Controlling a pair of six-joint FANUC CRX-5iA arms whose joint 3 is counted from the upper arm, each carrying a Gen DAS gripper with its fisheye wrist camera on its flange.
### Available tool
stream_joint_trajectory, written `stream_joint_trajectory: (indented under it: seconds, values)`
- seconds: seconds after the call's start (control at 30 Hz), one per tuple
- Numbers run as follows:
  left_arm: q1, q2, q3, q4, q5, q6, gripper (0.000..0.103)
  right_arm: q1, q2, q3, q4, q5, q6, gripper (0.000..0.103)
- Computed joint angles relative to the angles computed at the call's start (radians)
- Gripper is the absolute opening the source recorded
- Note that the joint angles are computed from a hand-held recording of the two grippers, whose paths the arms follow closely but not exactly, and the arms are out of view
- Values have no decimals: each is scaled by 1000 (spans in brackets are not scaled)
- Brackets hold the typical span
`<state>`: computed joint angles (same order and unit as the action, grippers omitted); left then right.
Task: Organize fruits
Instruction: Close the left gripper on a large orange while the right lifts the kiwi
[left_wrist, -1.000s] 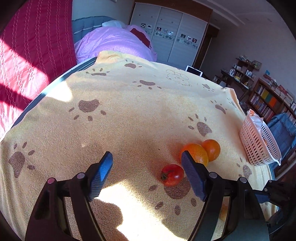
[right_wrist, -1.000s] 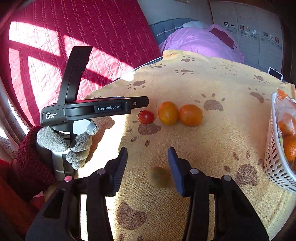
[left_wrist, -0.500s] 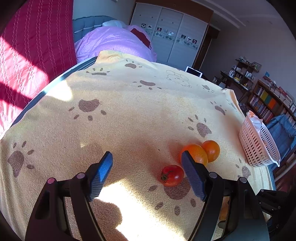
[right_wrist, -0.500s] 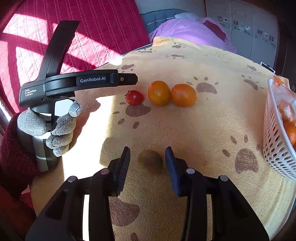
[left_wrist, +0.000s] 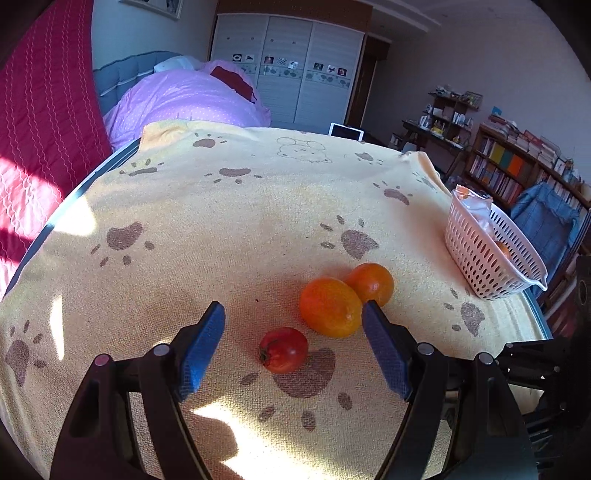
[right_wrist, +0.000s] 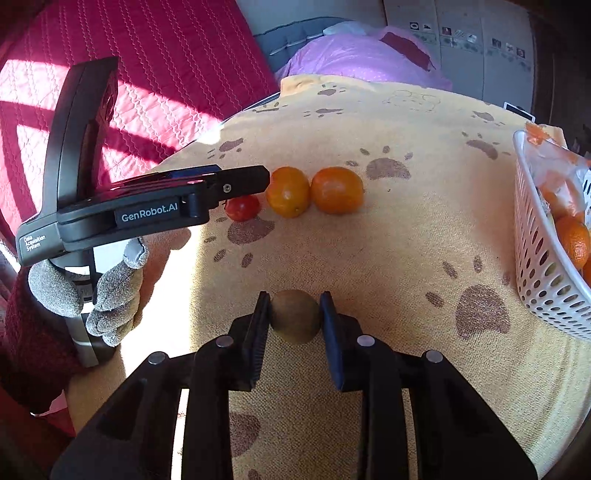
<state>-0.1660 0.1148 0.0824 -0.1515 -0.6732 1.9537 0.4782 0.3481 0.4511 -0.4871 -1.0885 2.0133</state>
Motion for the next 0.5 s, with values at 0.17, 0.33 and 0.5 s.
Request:
stream_joint_trajectory:
  seconds: [0.17,0.33,0.5]
  values:
    - [-6,62,60,55,-32,-119,76,6,-1,-3,7,2,3,28]
    - [23,126,112,161,-109,-206,67,2,7,5,3,-4,-6,28]
    - [34,135,105,214,-102,-261,44,4,8,5,6,-3,-8,28]
